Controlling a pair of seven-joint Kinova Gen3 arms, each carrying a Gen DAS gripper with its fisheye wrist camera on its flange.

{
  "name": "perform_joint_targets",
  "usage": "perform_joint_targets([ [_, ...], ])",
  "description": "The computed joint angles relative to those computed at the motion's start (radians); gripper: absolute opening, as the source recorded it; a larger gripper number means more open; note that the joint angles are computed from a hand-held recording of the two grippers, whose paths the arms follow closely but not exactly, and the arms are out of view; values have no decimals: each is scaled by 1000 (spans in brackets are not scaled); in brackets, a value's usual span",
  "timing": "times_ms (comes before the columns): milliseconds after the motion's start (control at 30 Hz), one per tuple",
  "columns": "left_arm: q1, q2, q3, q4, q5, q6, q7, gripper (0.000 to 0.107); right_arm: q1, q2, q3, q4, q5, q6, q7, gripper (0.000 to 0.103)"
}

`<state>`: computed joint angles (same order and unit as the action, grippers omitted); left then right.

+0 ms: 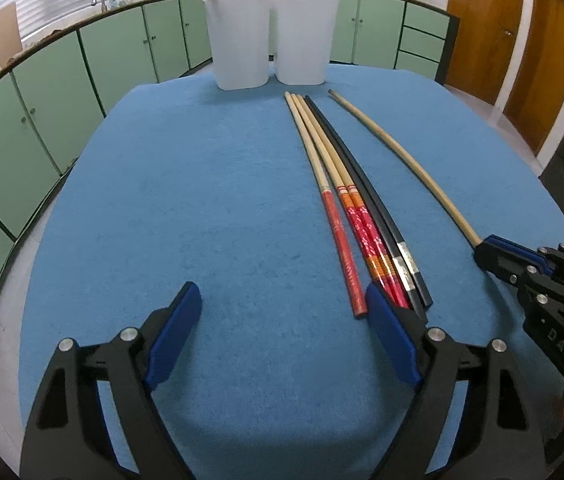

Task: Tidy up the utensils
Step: 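Grasp a red chopstick with the left gripper while the right gripper grasps a wooden chopstick, then carry both chopsticks up toward the white holder with both grippers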

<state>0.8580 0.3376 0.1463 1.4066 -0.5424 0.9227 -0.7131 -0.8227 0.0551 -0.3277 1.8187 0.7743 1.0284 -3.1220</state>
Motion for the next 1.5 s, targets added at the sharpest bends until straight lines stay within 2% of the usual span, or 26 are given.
perform_joint_targets([
  [133,1,-2,-4,4,-6,-15,12,62,4,-6,1,10,2,-17,-8,7],
  [400,-4,-11,6,23,2,-64,-1,20,19,-13,1,20,-2,-46,-12,7],
  [533,-16,-14,6,34,21,-91,-10,5,16,-8,-1,13,-1,-32,-8,7],
  [733,-37,-41,12,57,57,-114,-19,5,1,2,-5,-21,-8,18,32,7],
  [933,-20,-99,16,70,-14,-97,5,5,-2,-41,-20,-47,1,69,65,7],
  [1267,-59,-181,71,-7,-98,-90,-37,5,45,-110,-66,-162,46,156,180,7],
  [1500,-80,-187,82,-81,-117,-100,-85,5,88,-121,-71,-265,58,155,307,7],
])
